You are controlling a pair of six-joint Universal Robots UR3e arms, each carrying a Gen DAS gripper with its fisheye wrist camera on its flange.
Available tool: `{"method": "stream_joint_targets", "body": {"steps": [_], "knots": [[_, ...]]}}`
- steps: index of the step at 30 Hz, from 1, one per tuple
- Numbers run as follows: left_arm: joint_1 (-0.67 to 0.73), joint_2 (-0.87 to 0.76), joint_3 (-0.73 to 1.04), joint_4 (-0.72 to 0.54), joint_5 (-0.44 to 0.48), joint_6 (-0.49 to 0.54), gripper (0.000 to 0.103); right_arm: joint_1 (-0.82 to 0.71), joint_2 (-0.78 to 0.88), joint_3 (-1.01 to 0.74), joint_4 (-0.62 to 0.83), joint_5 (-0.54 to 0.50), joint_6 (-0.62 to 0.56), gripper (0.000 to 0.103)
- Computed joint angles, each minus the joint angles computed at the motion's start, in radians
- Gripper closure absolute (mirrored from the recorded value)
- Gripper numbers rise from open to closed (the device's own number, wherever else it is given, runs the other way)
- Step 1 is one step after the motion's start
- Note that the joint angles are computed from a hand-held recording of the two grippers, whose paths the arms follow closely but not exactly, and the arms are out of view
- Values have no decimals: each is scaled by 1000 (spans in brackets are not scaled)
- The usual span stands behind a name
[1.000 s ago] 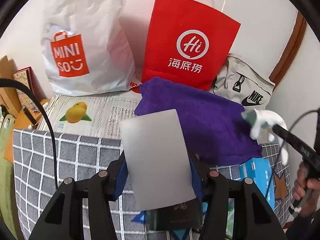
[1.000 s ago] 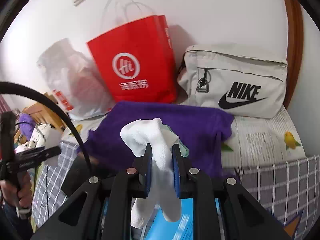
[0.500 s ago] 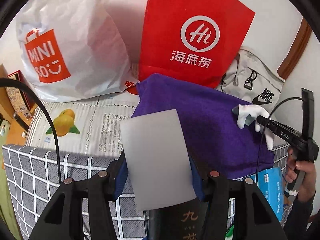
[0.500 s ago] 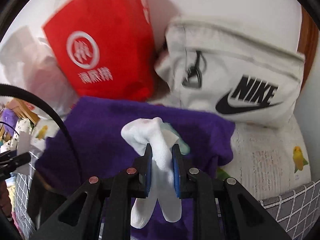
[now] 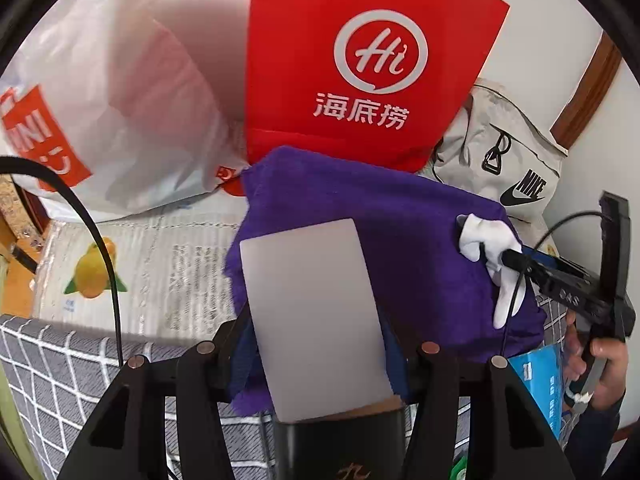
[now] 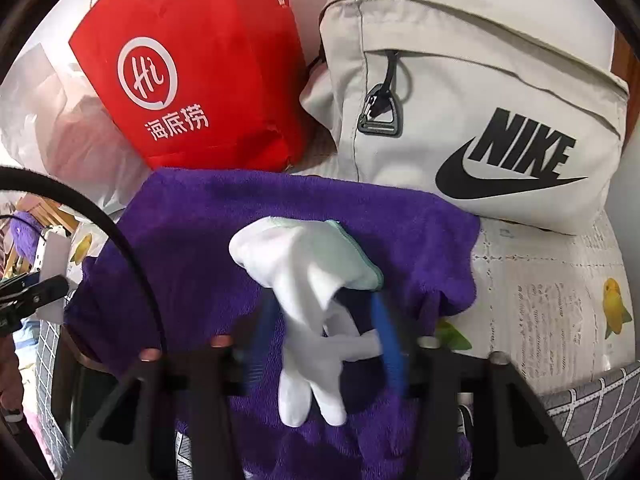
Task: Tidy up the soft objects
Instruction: 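Carry both items to the purple towel while the right tool releases the gloves onto it, then lower the white sponge onto the purple towel and open the left tool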
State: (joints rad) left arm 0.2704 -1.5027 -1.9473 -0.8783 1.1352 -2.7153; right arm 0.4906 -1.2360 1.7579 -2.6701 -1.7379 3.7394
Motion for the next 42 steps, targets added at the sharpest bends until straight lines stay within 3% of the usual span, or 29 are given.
{"method": "stream_joint_targets", "body": {"steps": [5, 9, 22, 28, 32, 42], "knots": [[-40, -82, 72, -1, -6, -45, 49, 47, -47, 17, 17, -56, 13, 46], [-118, -178, 174, 27, 46, -80, 49, 101, -100, 26, 37, -99, 42, 46], [-246, -508, 534, -77, 141, -164, 49, 252, -186, 60, 42, -214, 131, 45], [-286, -566, 582, -44, 220, -192, 47, 282, -217, 107, 22, -237, 163, 45], [-297, -573, 579, -21, 230, -204, 25, 292, -216, 110, 14, -242, 166, 45], [-283, -480, 502, -10, 258, -208, 25, 340, -221, 98, 51, -265, 215, 45]]}}
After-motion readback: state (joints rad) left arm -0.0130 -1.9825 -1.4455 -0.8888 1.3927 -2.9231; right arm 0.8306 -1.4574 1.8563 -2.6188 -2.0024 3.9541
